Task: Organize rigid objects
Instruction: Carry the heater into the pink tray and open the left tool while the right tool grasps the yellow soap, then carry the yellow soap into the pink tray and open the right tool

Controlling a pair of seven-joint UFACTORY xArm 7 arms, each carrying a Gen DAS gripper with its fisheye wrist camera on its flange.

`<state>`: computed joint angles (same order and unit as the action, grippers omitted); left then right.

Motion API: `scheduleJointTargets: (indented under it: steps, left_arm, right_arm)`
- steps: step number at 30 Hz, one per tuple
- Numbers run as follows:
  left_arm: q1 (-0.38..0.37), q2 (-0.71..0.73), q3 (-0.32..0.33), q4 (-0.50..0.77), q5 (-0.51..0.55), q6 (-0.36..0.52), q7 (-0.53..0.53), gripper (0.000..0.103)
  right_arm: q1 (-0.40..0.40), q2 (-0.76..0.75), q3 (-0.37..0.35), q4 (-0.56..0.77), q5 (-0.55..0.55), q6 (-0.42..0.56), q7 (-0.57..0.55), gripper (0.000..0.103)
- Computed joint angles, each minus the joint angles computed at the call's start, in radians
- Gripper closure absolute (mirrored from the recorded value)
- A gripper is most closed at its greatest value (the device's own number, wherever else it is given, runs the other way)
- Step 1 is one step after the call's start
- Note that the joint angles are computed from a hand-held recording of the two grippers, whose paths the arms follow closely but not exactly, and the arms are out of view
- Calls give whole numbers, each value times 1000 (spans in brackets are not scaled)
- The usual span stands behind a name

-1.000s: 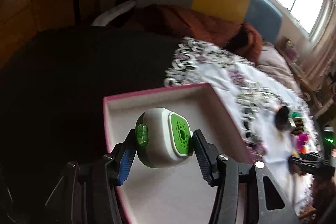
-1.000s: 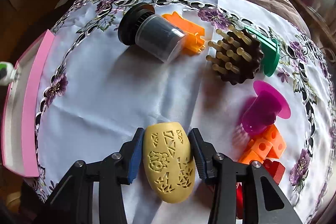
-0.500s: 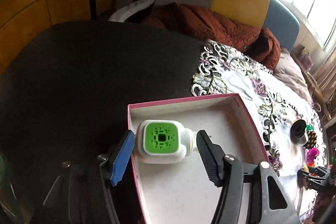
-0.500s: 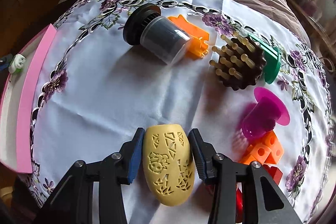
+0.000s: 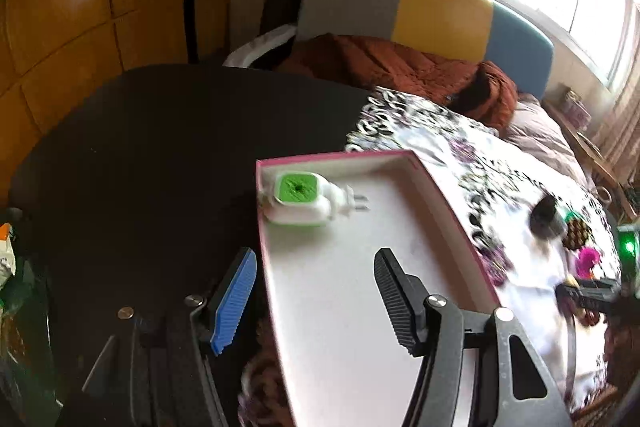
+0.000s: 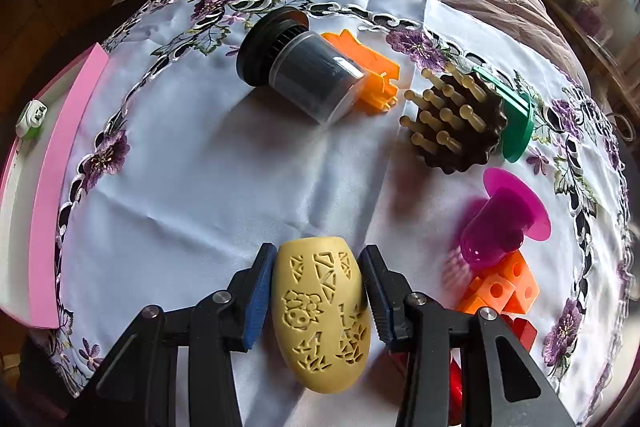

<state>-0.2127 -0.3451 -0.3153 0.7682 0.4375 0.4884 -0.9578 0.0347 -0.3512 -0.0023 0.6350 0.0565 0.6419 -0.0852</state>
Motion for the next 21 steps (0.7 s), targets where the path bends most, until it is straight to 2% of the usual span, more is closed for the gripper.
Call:
scheduleJointTargets:
  steps: [9, 21]
  left_arm:
    - [-31, -40, -62, 15, 36, 48, -28, 41]
    - [-49, -69, -58, -13, 17, 68, -35, 41]
  right_arm:
    - [-6, 1, -7, -4, 14, -4, -4, 58]
    - [-6, -10, 27, -27, -61, -39, 49, 59]
